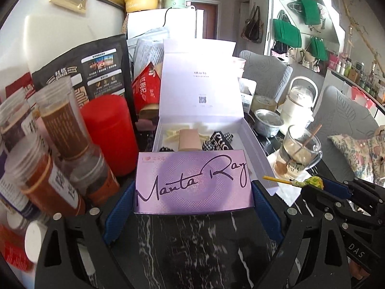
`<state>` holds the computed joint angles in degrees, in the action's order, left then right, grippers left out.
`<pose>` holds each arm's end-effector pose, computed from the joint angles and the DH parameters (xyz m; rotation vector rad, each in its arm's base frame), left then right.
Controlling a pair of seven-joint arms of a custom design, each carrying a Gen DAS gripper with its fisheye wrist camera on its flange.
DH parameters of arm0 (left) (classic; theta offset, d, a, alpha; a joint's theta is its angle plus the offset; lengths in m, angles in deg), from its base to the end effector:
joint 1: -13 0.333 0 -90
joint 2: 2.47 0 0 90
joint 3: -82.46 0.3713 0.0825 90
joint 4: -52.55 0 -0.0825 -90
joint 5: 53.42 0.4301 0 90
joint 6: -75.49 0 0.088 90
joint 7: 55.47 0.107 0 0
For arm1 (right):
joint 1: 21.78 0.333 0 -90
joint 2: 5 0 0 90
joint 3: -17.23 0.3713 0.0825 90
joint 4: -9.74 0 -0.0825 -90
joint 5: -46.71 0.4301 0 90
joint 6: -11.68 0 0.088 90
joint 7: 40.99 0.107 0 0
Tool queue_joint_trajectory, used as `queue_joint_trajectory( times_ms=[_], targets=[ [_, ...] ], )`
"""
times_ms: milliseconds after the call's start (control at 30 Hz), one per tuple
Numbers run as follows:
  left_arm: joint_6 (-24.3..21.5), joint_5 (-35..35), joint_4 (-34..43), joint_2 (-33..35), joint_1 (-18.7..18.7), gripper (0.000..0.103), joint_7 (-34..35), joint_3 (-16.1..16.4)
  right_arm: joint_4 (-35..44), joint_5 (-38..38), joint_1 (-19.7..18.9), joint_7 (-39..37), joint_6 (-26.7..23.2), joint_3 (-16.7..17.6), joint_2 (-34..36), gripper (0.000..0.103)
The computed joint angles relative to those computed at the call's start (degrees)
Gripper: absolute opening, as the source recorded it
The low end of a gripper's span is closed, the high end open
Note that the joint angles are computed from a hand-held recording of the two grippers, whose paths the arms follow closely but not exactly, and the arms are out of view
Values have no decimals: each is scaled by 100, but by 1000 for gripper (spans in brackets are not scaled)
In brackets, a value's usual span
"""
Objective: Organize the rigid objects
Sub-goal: 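Carry the purple box and lollipop up over the white box with both grippers, then lower both held items into the white box and open both grippers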
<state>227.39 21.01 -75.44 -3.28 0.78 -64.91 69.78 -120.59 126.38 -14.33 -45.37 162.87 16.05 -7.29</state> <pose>0.5171 -0.2693 0.4347 -1.8563 1.4698 -0.7292 0.5666 0.0369 0.4269 -1.9925 1.0440 -0.3688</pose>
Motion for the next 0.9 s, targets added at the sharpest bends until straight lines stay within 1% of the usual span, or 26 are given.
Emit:
queue_joint_trajectory(
  times_ms=[267,567,800,900],
  targets=[
    [77,109,389,292,65,94,162,136,535,133,1,6,113,93,393,25],
    [221,106,788,680,115,94,363,348,1098,10,-31,182,247,280,878,25],
    [195,-54,1017,962,128,94,638,491,1442,-265,-56,490,327,430,1255,25],
    [362,-237,1134,1153,160,94,822,560,1567,-395,-73,661,365,496,1413,25]
  ],
)
